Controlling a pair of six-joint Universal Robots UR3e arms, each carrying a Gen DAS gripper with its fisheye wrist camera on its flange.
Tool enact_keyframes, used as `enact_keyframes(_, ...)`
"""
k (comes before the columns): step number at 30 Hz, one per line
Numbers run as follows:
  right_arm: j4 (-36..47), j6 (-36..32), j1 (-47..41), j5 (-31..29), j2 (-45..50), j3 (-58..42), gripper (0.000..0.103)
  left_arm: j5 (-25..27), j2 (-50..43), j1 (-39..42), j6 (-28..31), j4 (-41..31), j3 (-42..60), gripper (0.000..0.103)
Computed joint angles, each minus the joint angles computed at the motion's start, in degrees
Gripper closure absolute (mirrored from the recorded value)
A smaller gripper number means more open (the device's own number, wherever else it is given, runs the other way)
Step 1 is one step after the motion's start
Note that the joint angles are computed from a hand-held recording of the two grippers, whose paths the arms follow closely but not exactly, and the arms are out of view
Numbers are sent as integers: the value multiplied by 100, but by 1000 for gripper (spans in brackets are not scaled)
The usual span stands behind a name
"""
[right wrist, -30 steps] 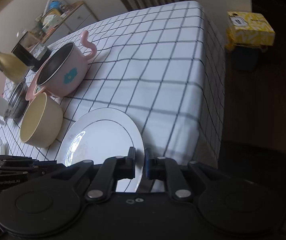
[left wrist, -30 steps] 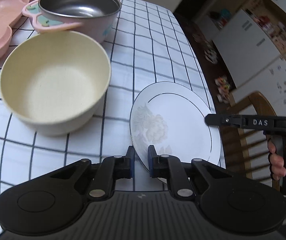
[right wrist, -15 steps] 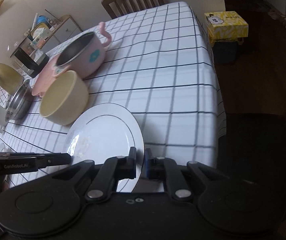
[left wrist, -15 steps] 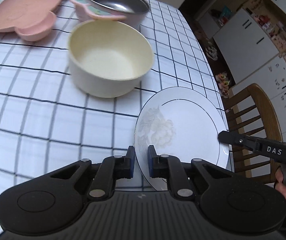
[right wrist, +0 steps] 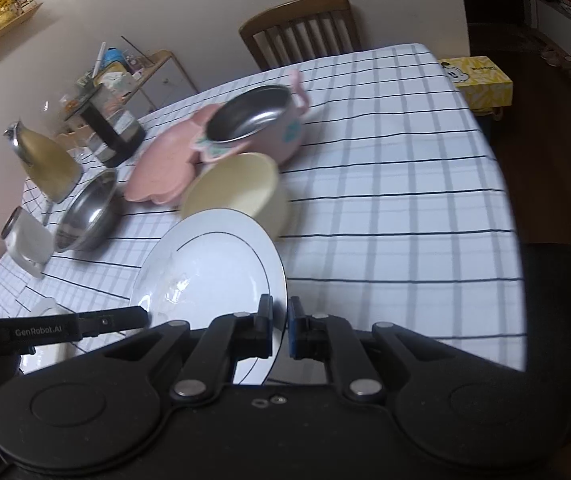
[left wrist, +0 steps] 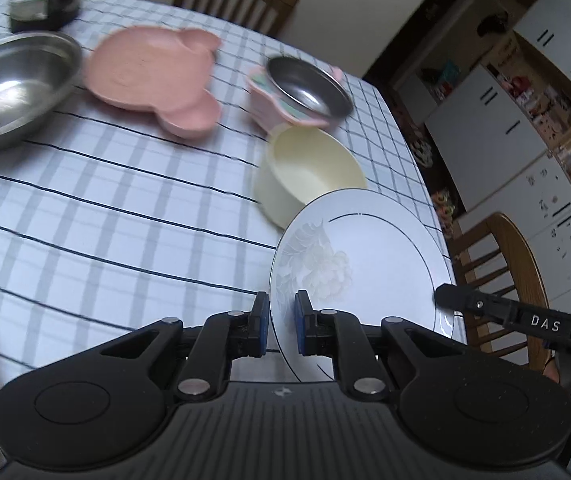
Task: Organize plates and bowls
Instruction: 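Lift the small plate with the left tool and lay it onto the large plate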
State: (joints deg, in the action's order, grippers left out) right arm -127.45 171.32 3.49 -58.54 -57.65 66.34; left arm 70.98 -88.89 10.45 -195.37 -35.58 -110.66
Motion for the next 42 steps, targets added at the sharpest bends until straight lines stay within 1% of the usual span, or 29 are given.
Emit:
enact_keyframes(4, -287, 446, 473, -121, -54, 109, 95, -397, 1091, 942, 697, -616, -656, 91)
enact_keyframes(8, -538, 865, 1016, -274, 12, 43, 95, -828, 2255, 2145, 1721, -1688, -1124, 91)
enact_keyframes(11, -703, 1252, 1471, -395, 207, -167, 95, -1113, 3080, 3207, 2742, -2762, -1280, 91)
enact_keyframes(14, -815, 1523, 1904, -543, 445, -433, 95, -1464, 3800, 4451, 3935, -4183, -1237, 91)
enact_keyframes(16, -867, 1711, 2184, -632, 582, -579, 95, -1606, 4127, 5220, 4729, -5068, -1142, 91)
enact_keyframes(18, -855, 1886, 2453, -708, 713, -741, 95, -1729, 4400, 6091, 5673, -6081, -1006, 91)
enact_keyframes(20, -861, 2056, 2688, -797, 844, -884, 95, -1733, 4575, 6841, 6512, -6873, -870, 91)
enact_keyframes(23, -803, 2223, 2994, -901, 1062, -1150, 95, -1637, 4669, 7695, 7473, -7638, -713, 91)
enact_keyframes(26, -712, 2381, 3269, -1017, 1310, -1458, 95, -1515, 4545, 8147, 7962, -7828, -703, 91)
enact_keyframes(29, -486, 2511, 3470, -1129, 1572, -1851, 95, -1421, 4399, 8343, 8175, -7698, -834, 91)
enact_keyframes(36, -117, 2829, 3800, -1425, 2045, -2540, 95, -1275, 3905, 8394, 8161, -7169, -1042, 91)
enact_keyframes(42, 327, 2811, 3980, -1654, 2441, -3340, 95, -1221, 3764, 8375, 8259, -6861, -1170, 90)
